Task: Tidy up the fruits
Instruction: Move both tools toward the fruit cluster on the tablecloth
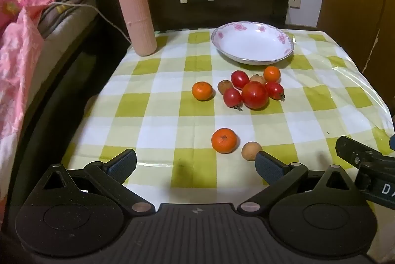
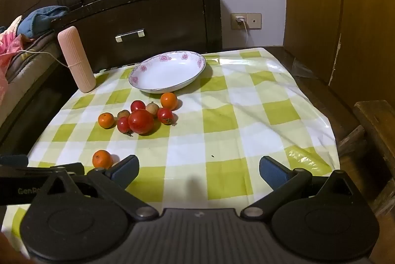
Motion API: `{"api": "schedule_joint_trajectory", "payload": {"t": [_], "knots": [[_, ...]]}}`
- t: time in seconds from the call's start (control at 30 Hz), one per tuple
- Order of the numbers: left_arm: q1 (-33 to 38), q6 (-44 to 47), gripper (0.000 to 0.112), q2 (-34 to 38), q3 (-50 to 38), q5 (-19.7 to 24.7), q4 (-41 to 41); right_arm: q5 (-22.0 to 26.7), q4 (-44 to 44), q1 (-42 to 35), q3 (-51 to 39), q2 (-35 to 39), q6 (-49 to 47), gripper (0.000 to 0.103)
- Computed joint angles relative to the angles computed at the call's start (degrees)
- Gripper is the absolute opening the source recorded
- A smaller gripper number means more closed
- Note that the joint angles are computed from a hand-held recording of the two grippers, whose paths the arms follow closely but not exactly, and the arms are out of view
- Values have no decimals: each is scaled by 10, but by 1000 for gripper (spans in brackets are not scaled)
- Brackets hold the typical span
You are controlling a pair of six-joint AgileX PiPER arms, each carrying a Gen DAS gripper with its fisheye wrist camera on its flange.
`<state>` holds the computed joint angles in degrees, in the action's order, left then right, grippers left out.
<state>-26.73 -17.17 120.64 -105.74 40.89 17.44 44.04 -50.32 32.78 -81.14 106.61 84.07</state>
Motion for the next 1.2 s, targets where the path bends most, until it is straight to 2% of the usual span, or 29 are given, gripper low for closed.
{"api": "schedule_joint_trajectory", "payload": {"t": [0.27,0.73,1.2], "knots": [[16,39,103,10,-22,23,-53,-4,7,-1,-1,2,-11,102],[15,30,103,24,-40,43,-69,8,27,-3,-14,13,-30,102],[17,45,103,22,-36,42,-80,6,39,-6,-20,19,-46,102]]}}
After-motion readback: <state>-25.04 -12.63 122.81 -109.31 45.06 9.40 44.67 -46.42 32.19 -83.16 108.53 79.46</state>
